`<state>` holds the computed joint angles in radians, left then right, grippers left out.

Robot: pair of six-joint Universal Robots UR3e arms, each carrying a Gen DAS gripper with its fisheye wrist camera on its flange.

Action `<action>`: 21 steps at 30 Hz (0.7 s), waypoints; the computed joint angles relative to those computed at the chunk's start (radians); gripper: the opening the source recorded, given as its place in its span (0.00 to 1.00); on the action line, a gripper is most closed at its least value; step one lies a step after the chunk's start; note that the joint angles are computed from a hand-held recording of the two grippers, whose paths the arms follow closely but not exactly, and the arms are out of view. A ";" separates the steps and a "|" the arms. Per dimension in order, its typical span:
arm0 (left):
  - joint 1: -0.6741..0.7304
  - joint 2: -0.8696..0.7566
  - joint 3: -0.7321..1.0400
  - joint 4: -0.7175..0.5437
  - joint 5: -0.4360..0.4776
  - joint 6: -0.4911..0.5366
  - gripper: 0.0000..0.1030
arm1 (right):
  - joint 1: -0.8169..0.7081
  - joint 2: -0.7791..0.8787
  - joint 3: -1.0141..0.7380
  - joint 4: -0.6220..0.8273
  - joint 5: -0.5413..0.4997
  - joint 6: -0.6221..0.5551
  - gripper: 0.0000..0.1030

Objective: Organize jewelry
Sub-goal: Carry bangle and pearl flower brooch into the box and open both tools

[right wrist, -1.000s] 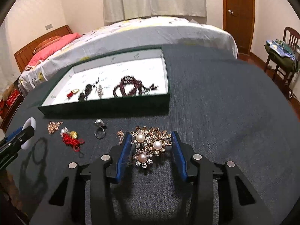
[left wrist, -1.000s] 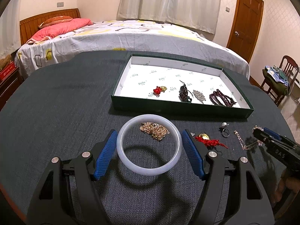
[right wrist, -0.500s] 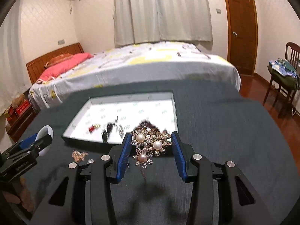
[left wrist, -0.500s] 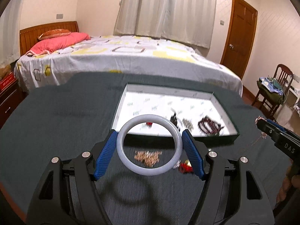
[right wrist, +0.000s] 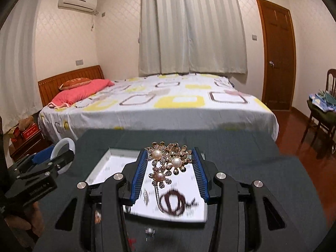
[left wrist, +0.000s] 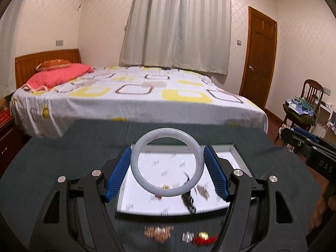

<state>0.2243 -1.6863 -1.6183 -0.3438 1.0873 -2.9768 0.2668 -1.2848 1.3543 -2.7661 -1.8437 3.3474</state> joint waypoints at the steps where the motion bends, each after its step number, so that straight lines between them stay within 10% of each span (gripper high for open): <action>1: -0.015 -0.036 0.045 0.001 0.011 -0.011 0.67 | -0.004 0.012 -0.019 0.002 0.001 -0.005 0.42; 21: -0.168 -0.587 0.646 -0.258 0.160 -0.053 0.67 | -0.161 0.377 -0.267 0.120 0.183 0.015 0.42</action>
<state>0.0561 -2.2735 -0.9721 -0.6017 1.2471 -3.0300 0.1053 -0.9078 1.0870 -2.6463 -1.6605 3.3627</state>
